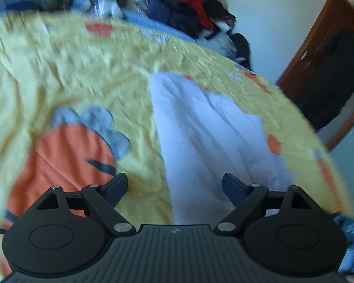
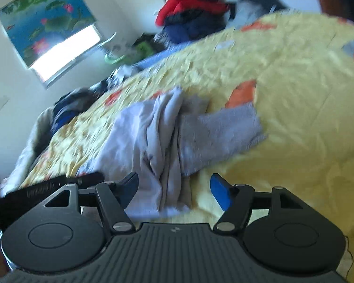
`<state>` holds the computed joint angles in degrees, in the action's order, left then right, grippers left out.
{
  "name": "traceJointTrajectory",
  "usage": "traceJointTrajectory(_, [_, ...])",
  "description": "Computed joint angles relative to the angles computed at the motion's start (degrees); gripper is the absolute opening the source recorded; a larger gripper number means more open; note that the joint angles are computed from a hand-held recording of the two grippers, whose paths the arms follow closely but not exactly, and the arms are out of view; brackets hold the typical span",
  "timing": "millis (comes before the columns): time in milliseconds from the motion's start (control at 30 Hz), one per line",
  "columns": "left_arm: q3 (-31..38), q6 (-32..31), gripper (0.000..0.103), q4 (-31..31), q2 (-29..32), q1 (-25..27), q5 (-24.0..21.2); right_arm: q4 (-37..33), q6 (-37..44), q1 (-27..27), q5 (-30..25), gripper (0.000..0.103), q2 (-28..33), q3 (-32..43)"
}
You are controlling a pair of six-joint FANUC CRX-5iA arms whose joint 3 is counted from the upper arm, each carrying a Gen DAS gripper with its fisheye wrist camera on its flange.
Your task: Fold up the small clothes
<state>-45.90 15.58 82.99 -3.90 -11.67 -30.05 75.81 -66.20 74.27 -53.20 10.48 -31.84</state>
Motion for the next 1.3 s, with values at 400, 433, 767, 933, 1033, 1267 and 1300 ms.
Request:
traceJointTrajectory(400, [4.86, -9.23, 0.08, 13.65, 11.67, 0.72, -16.39, 42.3, -30.8, -22.13, 18.91, 0.049, 0.65, -4.89])
traceJointTrajectory(433, [4.96, -9.05, 0.058, 13.49, 11.49, 0.24, -14.98, 40.73, -30.08, -22.12, 18.92, 0.042, 1.08, -4.44])
traceJointTrajectory(767, [2.88, -15.17, 0.02, 20.16, 6.88, -2.61, -6.86, 40.04, -33.62, -20.88, 16.6, 0.03, 2.21, -2.95])
traceJointTrajectory(933, [3.54, -16.73, 0.02, 20.72, 3.04, -0.28, -5.33, 41.11, -27.68, -20.62, 15.06, 0.03, 3.85, 2.07])
traceJointTrajectory(1033, [3.78, -16.18, 0.021, 17.29, 1.07, 2.23, -3.87, 44.71, -27.89, -21.17, 14.62, 0.03, 5.35, 4.79])
traceJointTrajectory(1267, [4.45, -1.8, 0.034, -8.93, 1.5, 8.06, 2.06, 19.12, -13.71, -14.51, 18.46, 0.041, 8.43, 7.95])
traceJointTrajectory(1300, [2.87, -4.52, 0.039, -5.73, 0.3, 7.25, 3.68, 16.28, -11.61, -12.71, 16.21, 0.048, 8.41, 7.86])
